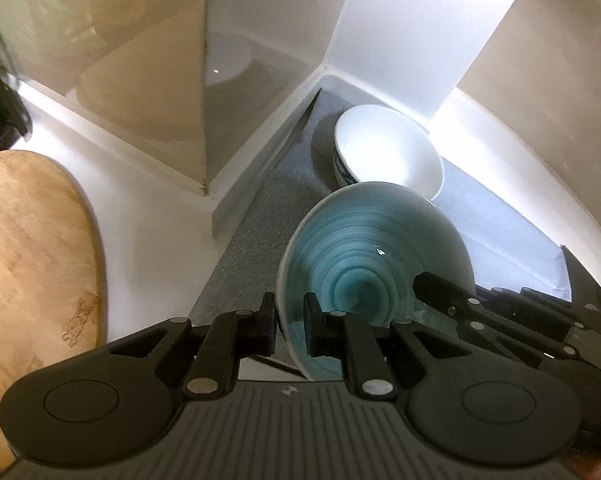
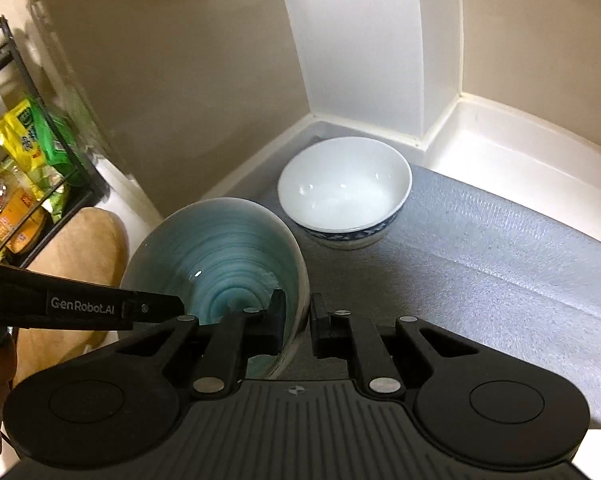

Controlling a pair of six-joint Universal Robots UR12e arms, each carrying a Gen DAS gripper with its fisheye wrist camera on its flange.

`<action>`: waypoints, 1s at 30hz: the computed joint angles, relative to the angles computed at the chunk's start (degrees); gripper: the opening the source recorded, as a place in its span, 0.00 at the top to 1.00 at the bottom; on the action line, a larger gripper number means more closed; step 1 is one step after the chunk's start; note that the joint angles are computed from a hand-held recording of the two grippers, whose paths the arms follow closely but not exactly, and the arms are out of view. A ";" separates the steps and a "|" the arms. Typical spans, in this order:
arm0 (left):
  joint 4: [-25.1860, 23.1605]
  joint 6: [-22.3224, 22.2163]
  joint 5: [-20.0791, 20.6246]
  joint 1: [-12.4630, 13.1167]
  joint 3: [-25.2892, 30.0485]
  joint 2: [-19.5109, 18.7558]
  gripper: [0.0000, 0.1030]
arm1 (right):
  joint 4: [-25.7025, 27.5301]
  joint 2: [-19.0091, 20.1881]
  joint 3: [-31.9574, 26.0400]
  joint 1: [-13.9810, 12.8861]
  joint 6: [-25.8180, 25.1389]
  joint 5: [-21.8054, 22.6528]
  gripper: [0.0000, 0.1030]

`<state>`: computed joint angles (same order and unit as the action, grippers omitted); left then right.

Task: Organize plates and bowls
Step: 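Lift the teal bowl with both grippers and carry it over the cream bowl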

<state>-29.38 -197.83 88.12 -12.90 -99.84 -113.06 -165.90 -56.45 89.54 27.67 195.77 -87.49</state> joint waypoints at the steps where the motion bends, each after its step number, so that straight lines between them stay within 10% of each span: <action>1: 0.30 -0.03 0.22 -0.06 -0.42 0.43 0.86 | -0.23 -0.26 0.28 0.15 -0.10 -0.07 0.87; 30: -5.52 0.47 0.25 0.01 -9.41 8.73 0.86 | 2.71 -4.46 5.80 2.96 -0.77 1.89 0.87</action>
<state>-34.90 -197.36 88.38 -12.89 -109.25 -104.33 -163.18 -60.90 95.34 30.63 195.00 -85.61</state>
